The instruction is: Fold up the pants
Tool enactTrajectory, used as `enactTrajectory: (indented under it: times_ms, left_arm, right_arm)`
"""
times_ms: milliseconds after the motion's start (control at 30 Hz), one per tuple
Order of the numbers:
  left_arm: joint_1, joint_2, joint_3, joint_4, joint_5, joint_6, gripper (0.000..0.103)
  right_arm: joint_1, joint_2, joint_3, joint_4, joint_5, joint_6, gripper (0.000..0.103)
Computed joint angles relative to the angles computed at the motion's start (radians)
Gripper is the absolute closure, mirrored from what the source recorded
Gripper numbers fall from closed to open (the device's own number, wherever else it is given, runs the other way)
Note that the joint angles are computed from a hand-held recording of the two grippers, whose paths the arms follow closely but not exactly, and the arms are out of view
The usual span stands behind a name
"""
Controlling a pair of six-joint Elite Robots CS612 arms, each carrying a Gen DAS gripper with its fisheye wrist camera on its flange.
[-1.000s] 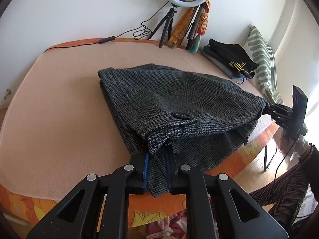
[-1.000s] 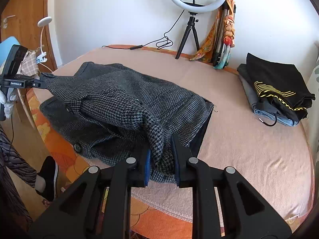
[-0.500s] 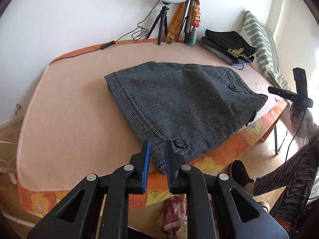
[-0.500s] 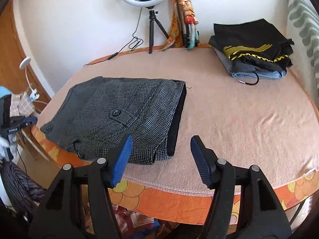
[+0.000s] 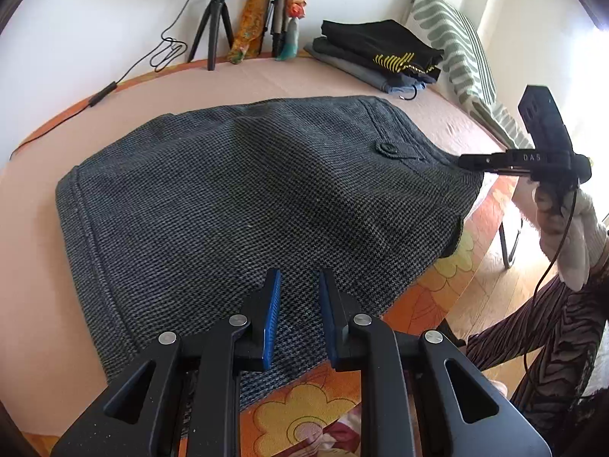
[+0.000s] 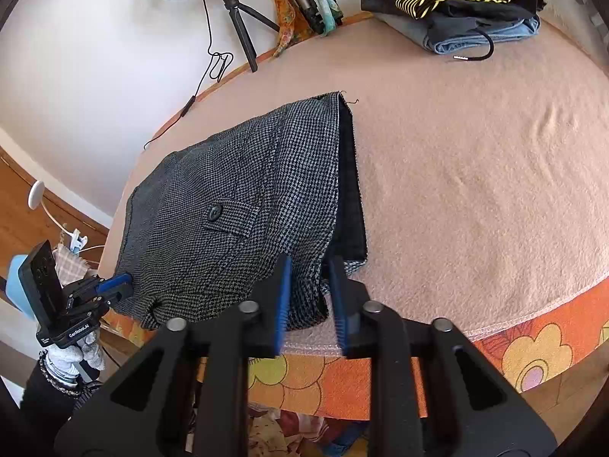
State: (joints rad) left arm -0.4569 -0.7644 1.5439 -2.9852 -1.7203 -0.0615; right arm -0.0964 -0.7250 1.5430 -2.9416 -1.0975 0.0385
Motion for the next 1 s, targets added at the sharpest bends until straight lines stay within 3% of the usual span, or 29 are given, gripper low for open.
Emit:
enactTrajectory:
  times_ms: [200,333,433,467,500,567,633,733,800,1000]
  left_arm:
    - [0.000,0.003,-0.005,0.054,-0.010,0.016,0.085]
    - [0.006,-0.008,-0.025,0.025,-0.007,-0.024,0.085]
    - [0.004,0.000,-0.072,0.007,0.066,-0.059,0.084]
    - [0.005,0.009,-0.097,0.011,0.086,-0.078,0.079]
    - [0.009,0.023,-0.127,0.020,0.106,-0.091,0.076]
    - [0.011,0.056,-0.183,0.029,0.152,-0.110,0.075]
    - [0.015,0.095,-0.241,0.060,0.153,-0.129,0.075]
    - [0.004,0.144,-0.306,0.110,0.221,-0.097,0.075]
    - [0.006,0.169,-0.338,0.156,0.230,-0.106,0.075]
    - [0.003,0.179,-0.342,0.174,0.236,-0.108,0.075]
  right_arm:
    - [0.026,-0.004,0.006,-0.035,-0.160,-0.061,0.097]
    - [0.014,-0.009,0.023,-0.064,-0.120,-0.056,0.096]
    - [0.005,-0.014,0.040,-0.096,-0.122,0.023,0.068]
    - [0.001,-0.015,0.049,-0.117,-0.116,0.058,0.053]
    - [-0.002,-0.015,0.057,-0.134,-0.103,0.087,0.046]
    - [-0.006,-0.014,0.071,-0.154,-0.079,0.136,0.044]
    - [-0.008,-0.012,0.087,-0.180,-0.055,0.186,0.044]
    - [-0.013,-0.002,0.101,-0.212,0.020,0.260,0.043]
    - [-0.007,0.001,0.106,-0.232,0.027,0.275,0.041]
    - [0.009,0.026,0.091,-0.265,0.045,0.329,0.039]
